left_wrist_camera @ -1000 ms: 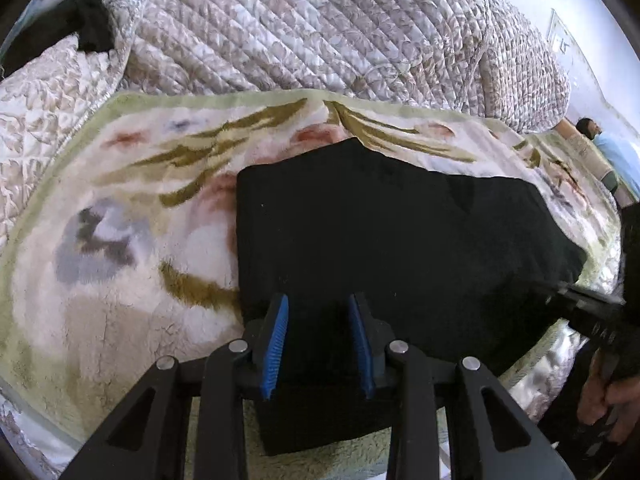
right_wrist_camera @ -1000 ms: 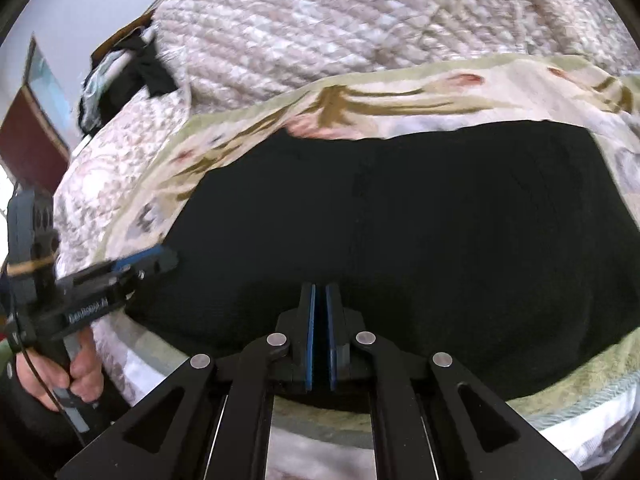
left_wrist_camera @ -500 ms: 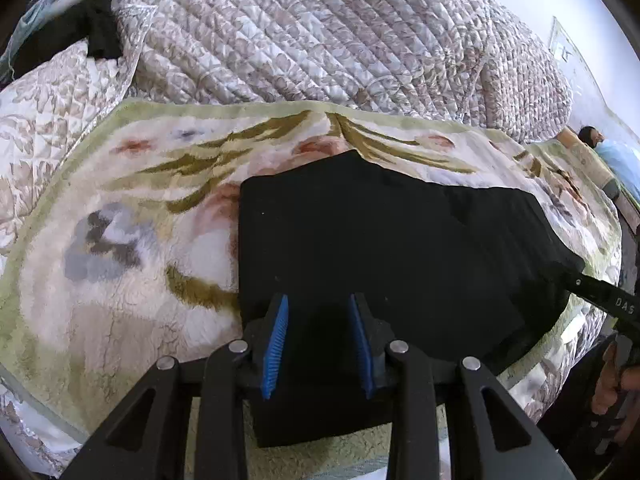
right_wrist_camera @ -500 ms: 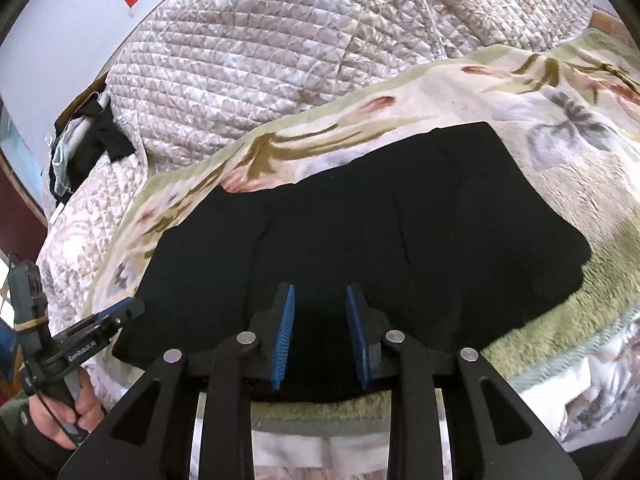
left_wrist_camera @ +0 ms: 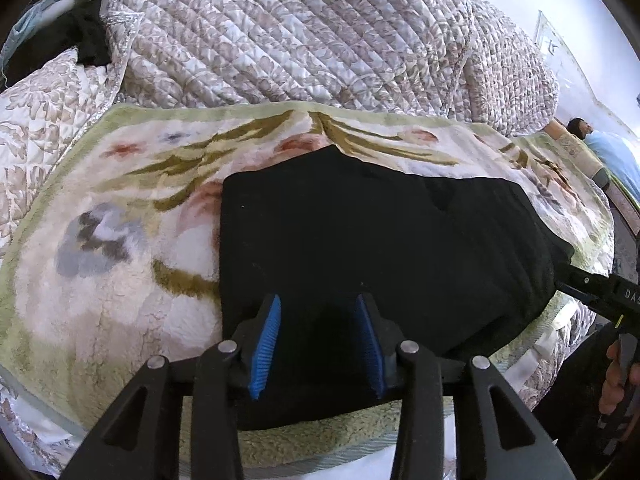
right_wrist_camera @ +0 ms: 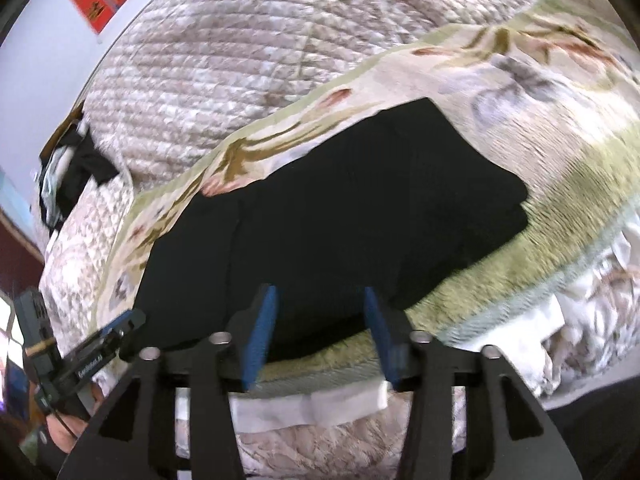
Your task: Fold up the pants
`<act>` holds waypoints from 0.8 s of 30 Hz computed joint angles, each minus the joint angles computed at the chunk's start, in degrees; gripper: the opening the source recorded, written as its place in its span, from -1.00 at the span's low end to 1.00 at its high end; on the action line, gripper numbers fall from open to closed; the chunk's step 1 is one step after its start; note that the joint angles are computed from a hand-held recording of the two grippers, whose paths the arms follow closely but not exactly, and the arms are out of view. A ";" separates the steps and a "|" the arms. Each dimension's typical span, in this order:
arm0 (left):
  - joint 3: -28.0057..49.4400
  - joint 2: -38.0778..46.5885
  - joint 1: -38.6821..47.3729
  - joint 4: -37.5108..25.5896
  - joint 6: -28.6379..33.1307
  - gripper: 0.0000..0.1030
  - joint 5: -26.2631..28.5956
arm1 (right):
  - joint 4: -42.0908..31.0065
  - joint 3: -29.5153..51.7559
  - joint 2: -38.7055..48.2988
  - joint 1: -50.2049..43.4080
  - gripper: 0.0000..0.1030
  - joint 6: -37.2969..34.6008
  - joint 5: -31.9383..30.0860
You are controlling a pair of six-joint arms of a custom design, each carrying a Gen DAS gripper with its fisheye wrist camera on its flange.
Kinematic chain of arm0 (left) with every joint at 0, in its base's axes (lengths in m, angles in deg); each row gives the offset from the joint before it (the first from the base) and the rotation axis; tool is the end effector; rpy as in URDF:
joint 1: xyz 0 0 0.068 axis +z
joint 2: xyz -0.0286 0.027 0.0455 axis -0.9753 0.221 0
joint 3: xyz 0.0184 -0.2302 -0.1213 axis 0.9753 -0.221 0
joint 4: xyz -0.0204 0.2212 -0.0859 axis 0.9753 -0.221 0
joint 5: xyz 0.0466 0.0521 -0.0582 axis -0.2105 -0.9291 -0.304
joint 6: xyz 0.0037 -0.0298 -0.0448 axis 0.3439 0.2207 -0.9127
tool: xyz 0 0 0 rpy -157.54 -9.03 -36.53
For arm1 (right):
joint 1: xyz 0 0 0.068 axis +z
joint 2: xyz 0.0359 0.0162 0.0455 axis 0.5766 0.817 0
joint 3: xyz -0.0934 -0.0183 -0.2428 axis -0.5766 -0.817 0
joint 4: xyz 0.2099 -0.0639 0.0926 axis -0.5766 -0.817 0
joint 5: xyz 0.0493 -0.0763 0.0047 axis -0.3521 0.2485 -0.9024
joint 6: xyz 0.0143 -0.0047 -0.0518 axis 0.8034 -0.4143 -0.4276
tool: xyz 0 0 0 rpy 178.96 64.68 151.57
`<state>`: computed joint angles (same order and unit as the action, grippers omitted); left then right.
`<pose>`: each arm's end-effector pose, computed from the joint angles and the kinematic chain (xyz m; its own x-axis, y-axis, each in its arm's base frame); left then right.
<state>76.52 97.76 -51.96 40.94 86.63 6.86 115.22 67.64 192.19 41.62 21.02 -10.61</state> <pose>0.1509 0.0554 0.1070 -0.7381 -0.0692 -0.6711 0.0322 0.9900 -0.1375 0.1799 0.0311 0.0512 -0.6503 0.2247 -0.7257 -0.1612 0.8927 0.4208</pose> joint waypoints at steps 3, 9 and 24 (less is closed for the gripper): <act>-0.17 0.03 -0.20 0.24 -0.19 -0.18 -0.05 | 0.27 0.06 1.00 -3.10 -0.03 1.90 -2.11; -0.31 0.32 -0.14 0.64 -0.28 -0.18 0.09 | -6.53 3.62 0.37 -7.49 -0.03 4.76 -3.94; 0.04 2.87 0.90 2.09 -0.18 -0.18 0.83 | -10.92 7.64 -1.04 -12.09 -0.03 10.13 -0.50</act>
<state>76.56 100.63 -51.05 43.04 86.45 7.69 104.29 75.28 191.14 29.53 31.15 -11.11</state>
